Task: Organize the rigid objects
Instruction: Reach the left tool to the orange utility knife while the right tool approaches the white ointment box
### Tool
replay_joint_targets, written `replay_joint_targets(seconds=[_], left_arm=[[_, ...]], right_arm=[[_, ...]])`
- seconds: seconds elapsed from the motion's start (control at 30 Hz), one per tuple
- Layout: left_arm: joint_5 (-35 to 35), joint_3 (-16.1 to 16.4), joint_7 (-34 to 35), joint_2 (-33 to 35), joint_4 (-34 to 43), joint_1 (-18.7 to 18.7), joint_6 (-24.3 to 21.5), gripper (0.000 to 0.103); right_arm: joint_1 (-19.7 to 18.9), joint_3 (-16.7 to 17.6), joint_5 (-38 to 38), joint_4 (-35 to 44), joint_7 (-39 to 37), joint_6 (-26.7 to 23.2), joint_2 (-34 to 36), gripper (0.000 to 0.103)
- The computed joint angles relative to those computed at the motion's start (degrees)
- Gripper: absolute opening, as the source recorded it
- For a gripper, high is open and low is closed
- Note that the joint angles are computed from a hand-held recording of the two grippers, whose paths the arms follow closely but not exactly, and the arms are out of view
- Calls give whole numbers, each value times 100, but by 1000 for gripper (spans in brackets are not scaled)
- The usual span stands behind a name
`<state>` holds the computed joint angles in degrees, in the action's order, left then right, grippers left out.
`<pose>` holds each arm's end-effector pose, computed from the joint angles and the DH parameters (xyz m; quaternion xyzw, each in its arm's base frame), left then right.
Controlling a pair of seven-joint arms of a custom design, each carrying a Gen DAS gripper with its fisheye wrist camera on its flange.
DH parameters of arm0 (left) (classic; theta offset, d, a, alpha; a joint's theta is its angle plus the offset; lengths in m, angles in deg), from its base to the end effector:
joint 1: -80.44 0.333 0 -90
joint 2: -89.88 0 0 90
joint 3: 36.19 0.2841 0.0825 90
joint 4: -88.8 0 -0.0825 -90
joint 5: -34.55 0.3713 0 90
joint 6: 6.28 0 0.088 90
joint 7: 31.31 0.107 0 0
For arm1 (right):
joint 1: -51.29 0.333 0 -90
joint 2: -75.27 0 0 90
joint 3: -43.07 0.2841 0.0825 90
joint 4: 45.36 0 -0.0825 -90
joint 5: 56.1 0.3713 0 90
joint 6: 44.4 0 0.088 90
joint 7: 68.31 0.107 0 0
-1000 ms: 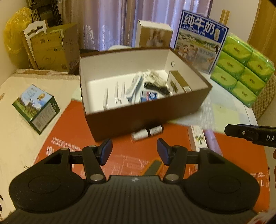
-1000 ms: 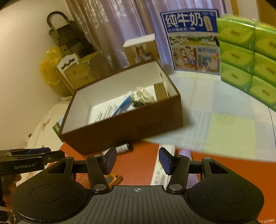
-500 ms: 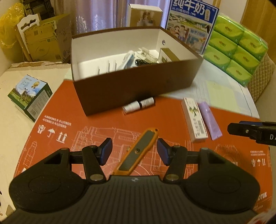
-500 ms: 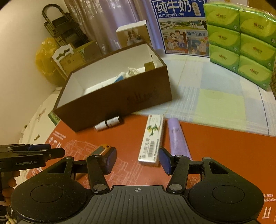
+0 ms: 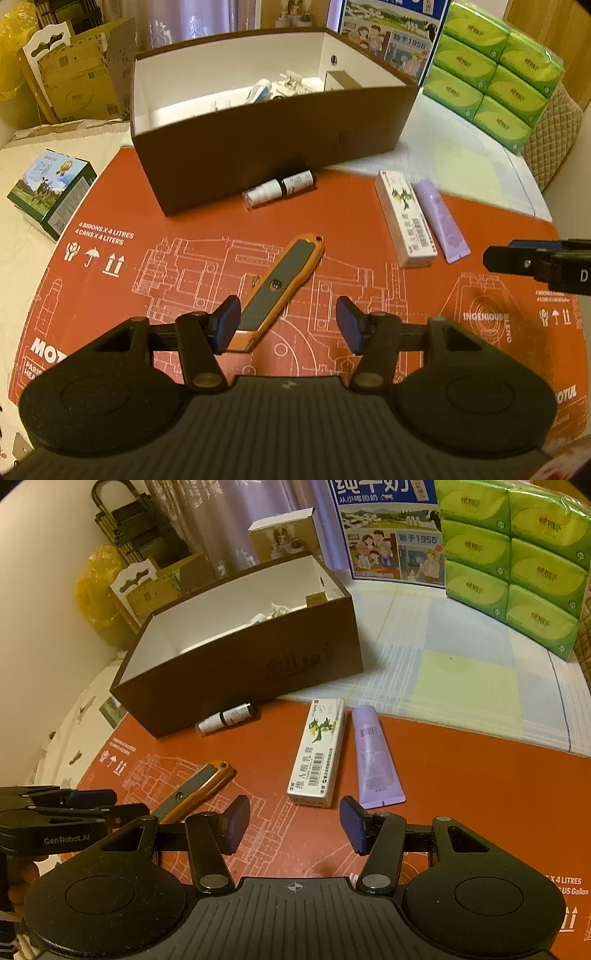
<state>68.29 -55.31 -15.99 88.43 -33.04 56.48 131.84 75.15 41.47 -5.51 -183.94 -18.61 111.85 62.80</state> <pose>0.4066 -0.3768 0.4274 -0.7347 0.6218 -0.1966 0.1868 0.4641 0.1585 0.4164 -0.7684 0.5307 -0.0304 0.3564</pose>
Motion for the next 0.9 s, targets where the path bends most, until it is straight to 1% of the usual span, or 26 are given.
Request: replay_joint_targets(seconds=[0.33, 0.73, 0.9], left_arm=[[-12, 7, 72, 96, -1, -66, 46, 53], [540, 104, 64, 273, -217, -99, 305, 53], [761, 169, 116, 342, -242, -87, 488, 53]], right_arm=[[-24, 14, -190, -93, 72, 43, 34, 51], [-129, 34, -435, -111, 380, 144, 190, 51], [-185, 47, -524, -83, 500, 156, 254, 51]])
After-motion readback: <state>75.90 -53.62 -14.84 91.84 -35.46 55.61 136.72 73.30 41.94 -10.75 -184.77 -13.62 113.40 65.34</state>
